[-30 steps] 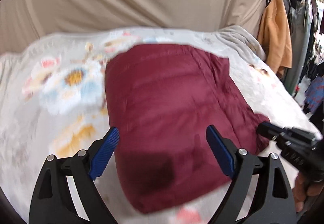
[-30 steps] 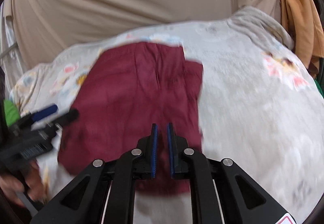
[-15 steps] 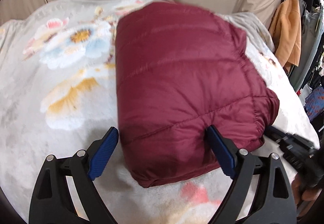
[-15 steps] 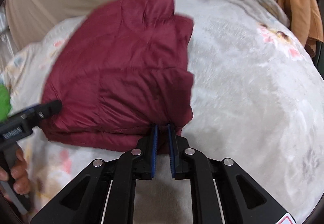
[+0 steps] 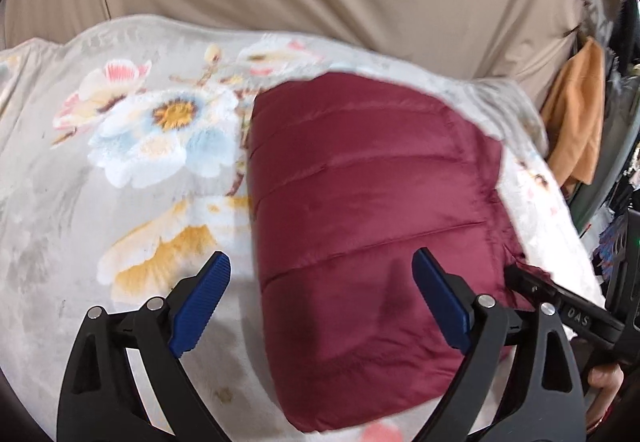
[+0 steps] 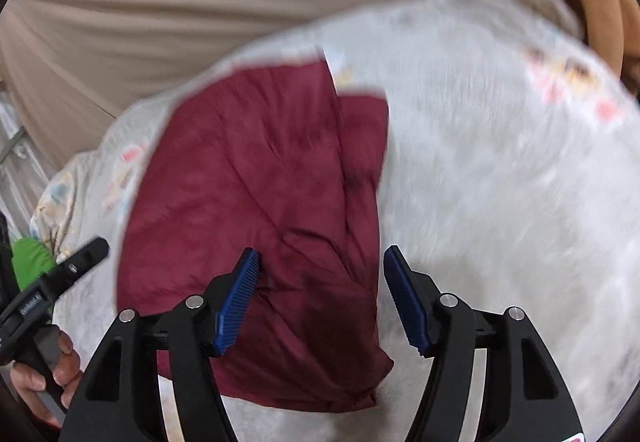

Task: Fold large clothes

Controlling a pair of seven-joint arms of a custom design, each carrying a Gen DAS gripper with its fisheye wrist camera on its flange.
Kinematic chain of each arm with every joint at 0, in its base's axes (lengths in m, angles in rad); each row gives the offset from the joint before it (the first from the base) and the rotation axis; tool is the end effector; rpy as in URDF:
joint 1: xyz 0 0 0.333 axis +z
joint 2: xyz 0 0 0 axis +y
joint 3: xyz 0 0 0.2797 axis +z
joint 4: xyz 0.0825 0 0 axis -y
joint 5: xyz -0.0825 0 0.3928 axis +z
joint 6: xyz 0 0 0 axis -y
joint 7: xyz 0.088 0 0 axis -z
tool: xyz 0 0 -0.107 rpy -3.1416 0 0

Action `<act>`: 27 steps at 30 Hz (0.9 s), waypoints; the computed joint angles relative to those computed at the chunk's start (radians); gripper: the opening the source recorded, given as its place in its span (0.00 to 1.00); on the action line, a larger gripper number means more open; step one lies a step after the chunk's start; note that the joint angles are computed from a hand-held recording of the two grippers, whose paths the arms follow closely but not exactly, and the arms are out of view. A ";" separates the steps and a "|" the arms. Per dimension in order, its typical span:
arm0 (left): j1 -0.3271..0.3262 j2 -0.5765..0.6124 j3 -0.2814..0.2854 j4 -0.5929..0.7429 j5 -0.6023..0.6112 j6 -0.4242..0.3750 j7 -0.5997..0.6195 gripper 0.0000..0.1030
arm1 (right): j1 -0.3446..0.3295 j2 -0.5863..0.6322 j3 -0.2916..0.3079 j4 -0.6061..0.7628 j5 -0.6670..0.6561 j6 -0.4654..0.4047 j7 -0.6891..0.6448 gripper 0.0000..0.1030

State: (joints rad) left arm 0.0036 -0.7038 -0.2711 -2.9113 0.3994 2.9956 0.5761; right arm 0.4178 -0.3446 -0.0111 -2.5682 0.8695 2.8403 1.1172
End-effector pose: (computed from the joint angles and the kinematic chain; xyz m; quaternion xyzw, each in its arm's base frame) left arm 0.3665 -0.1175 0.4019 -0.7516 0.5285 -0.3127 0.2408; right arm 0.4454 0.1484 0.3998 -0.6897 0.6244 -0.0310 0.3652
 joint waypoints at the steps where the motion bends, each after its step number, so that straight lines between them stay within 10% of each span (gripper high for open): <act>1: -0.012 0.035 0.021 0.008 -0.008 0.005 0.012 0.87 | 0.013 0.007 -0.013 0.002 0.025 -0.006 -0.021 0.64; 8: -0.076 0.178 0.120 0.029 -0.080 0.122 0.099 0.95 | 0.021 0.100 -0.085 0.071 0.317 -0.170 -0.248 0.72; 17: -0.098 0.284 0.153 0.047 -0.109 0.237 0.167 0.96 | -0.040 0.135 0.006 0.098 0.401 -0.169 -0.401 0.74; 22: -0.140 0.234 0.191 0.032 -0.117 0.238 0.226 0.68 | -0.068 0.153 0.020 0.143 0.432 -0.230 -0.412 0.33; 27: -0.178 0.100 0.228 0.009 -0.110 0.236 0.309 0.43 | -0.029 0.039 0.044 0.114 0.522 -0.125 -0.498 0.19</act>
State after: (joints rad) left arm -0.1744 -0.6033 -0.0429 -2.9026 0.2897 3.2315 0.8854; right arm 0.3893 -0.3055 0.0326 -2.4542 1.3917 2.7157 0.6197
